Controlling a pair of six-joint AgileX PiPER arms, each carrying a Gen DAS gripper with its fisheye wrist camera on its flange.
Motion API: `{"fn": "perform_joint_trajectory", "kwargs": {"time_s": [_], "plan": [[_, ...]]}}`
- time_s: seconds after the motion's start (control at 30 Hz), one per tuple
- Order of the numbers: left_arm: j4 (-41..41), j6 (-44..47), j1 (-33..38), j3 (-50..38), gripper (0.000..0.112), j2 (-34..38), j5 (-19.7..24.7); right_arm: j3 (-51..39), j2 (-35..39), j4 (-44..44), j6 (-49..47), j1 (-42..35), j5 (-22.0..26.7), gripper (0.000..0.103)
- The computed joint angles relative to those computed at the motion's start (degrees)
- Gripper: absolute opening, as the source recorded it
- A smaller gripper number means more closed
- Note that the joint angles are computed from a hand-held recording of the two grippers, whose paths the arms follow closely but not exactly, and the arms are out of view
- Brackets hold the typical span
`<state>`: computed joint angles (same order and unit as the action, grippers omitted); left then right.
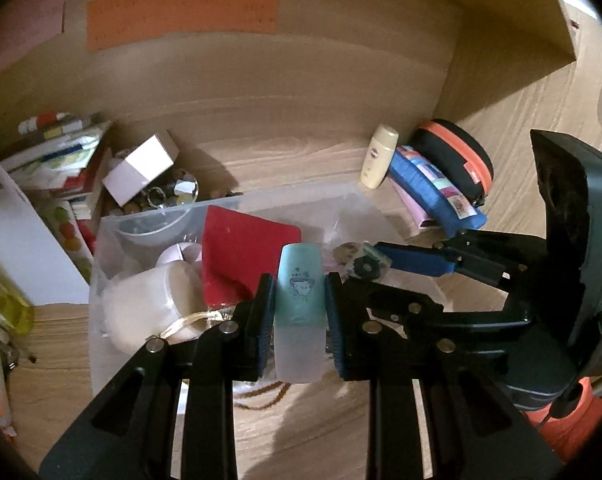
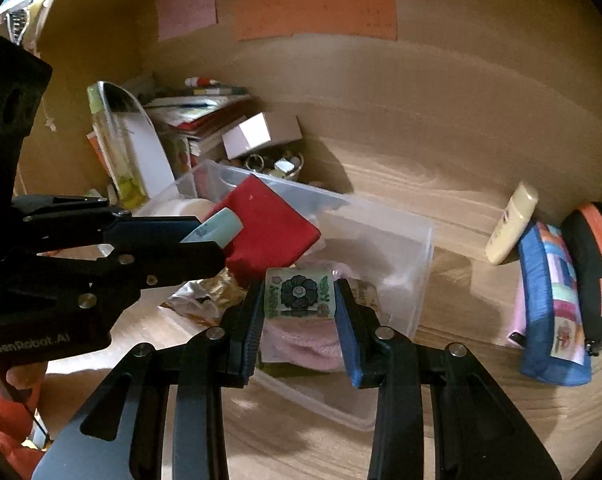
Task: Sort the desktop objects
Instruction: 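Carry the light blue bottle and green tile over the clear box, then open both grippers to drop the bottle and tile into the box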
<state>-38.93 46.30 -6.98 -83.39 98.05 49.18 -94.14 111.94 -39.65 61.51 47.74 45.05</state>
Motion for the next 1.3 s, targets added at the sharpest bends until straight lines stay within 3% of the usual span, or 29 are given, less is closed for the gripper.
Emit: {"fn": "perform_joint_trajectory", "kwargs": {"time_s": [0.37, 0.43, 0.53, 0.63, 0.8, 0.97, 1.1, 1.3], "plan": [[-3.3, 3.9, 1.3, 0.0, 0.025, 0.9, -0.1, -2.6, 2.6, -1.7, -0.3, 0.6, 3.8, 0.033], [-3.4, 4.0, 1.5, 0.3, 0.026, 0.5, -0.4, -3.1, 2.8, -2.7, 0.4, 1.1, 4.8, 0.042], [-3.9, 4.4, 1.9, 1.1, 0.036, -0.7, -1.1, -3.2, 2.5, -5.3, 2.5, 2.4, 6.8, 0.057], [-5.7, 5.8, 2.7, 2.0, 0.055, -2.1, -1.4, -3.4, 2.2, -7.8, 4.4, 3.8, 8.7, 0.072], [-7.7, 7.5, 4.0, 3.6, 0.075, -4.8, -1.1, -3.8, 1.7, -10.1, 6.3, 5.7, 11.9, 0.083], [-7.1, 7.8, 4.4, 6.5, 0.094, -7.6, -4.5, -2.8, 0.5, -10.4, 8.6, 6.7, 13.2, 0.09], [-3.5, 4.7, 4.2, 7.7, 0.094, -8.5, -7.0, -2.7, 0.2, -9.9, 9.4, 7.4, 13.9, 0.099], [-0.3, 1.7, 5.0, 10.1, 0.094, -10.2, -9.6, -0.6, -1.1, -11.8, 13.1, 9.4, 15.7, 0.1]]}}
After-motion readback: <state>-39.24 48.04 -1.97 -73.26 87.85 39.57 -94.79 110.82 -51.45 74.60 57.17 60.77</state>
